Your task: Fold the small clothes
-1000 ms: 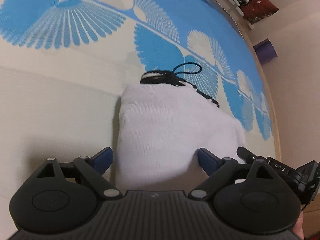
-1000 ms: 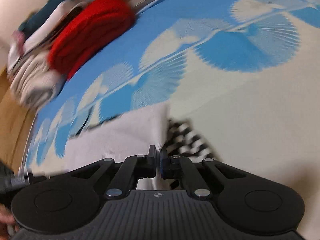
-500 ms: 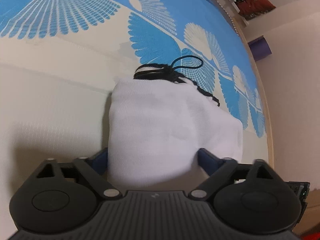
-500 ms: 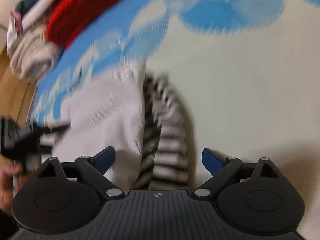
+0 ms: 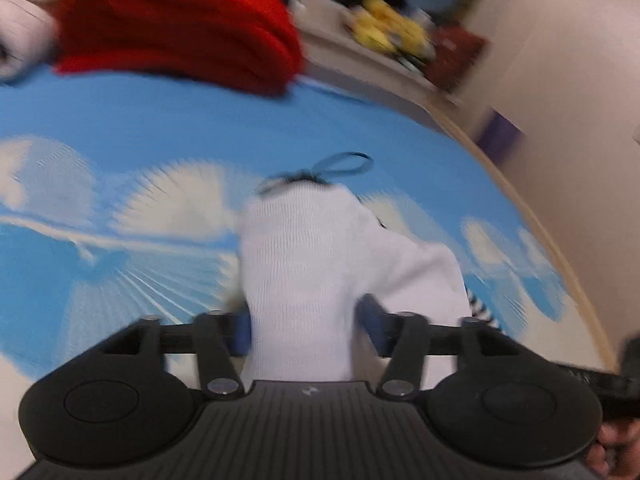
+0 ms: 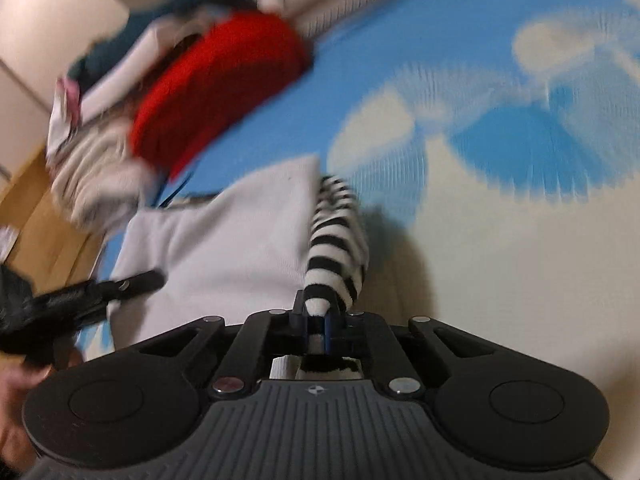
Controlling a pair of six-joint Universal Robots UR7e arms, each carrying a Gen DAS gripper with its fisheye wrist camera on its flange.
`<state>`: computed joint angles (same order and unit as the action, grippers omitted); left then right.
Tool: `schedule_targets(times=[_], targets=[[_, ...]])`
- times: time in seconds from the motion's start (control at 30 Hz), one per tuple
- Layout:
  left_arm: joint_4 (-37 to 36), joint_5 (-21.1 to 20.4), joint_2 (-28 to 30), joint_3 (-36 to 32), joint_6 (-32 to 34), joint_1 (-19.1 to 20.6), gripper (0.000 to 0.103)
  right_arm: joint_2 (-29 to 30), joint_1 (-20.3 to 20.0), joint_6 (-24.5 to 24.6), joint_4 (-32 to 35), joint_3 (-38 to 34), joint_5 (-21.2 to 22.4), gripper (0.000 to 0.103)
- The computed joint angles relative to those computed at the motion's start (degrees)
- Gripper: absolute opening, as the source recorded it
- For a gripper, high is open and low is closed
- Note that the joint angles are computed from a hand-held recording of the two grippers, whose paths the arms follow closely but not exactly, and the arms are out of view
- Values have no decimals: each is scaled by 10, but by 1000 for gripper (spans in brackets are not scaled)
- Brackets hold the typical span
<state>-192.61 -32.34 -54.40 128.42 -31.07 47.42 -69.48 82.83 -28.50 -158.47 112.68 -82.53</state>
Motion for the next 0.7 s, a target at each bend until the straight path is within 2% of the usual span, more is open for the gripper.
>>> schedule_targets(times=[0.03, 0.07, 0.13, 0.17, 0.2, 0.23, 0.27, 0.33, 0.43, 0.47, 0.5, 0.53, 0.6, 0.67, 0.7], targets=[[-16, 18, -1, 7, 2, -6, 76, 13, 10, 9, -35, -3, -24, 14], [-30, 27, -6, 18, 0, -14, 76, 19, 13, 22, -45, -6, -42, 17], [12, 14, -34, 41, -36, -25, 75, 20, 12, 49, -54, -6, -48, 25], [38, 4, -45, 48, -45, -29, 73, 15, 10, 45, -48, -4, -42, 34], [77, -6, -56, 53, -53, -33, 71, 8, 11, 32, -38, -1, -34, 48], [135, -17, -68, 54, -67, -35, 64, 5, 11, 22, -29, 1, -28, 57], [194, -27, -74, 48, -80, -33, 56, -6, 9, 11, -7, 5, -25, 71], [269, -54, -70, 38, -95, -25, 55, -7, 15, -23, 28, 8, -30, 70], [319, -39, -66, 37, -116, -40, 62, -1, 24, -69, 64, 12, -44, 61], [337, -43, -79, 40, -137, -44, 64, -1, 26, -82, 65, 17, -49, 46], [351, -49, -95, 48, -163, -48, 64, -2, 30, -94, 66, 23, -64, 11], [369, -58, -109, 55, -187, -51, 64, -1, 31, -98, 69, 25, -73, 2], [393, -94, -123, 63, -204, -47, 61, -7, 26, -72, 71, 25, -59, 2], [389, -103, -111, 66, -190, -43, 61, -20, 15, -25, 96, 14, -31, 2], [371, -111, -98, 65, -181, -37, 61, -22, 9, 1, 117, 3, -33, 2]])
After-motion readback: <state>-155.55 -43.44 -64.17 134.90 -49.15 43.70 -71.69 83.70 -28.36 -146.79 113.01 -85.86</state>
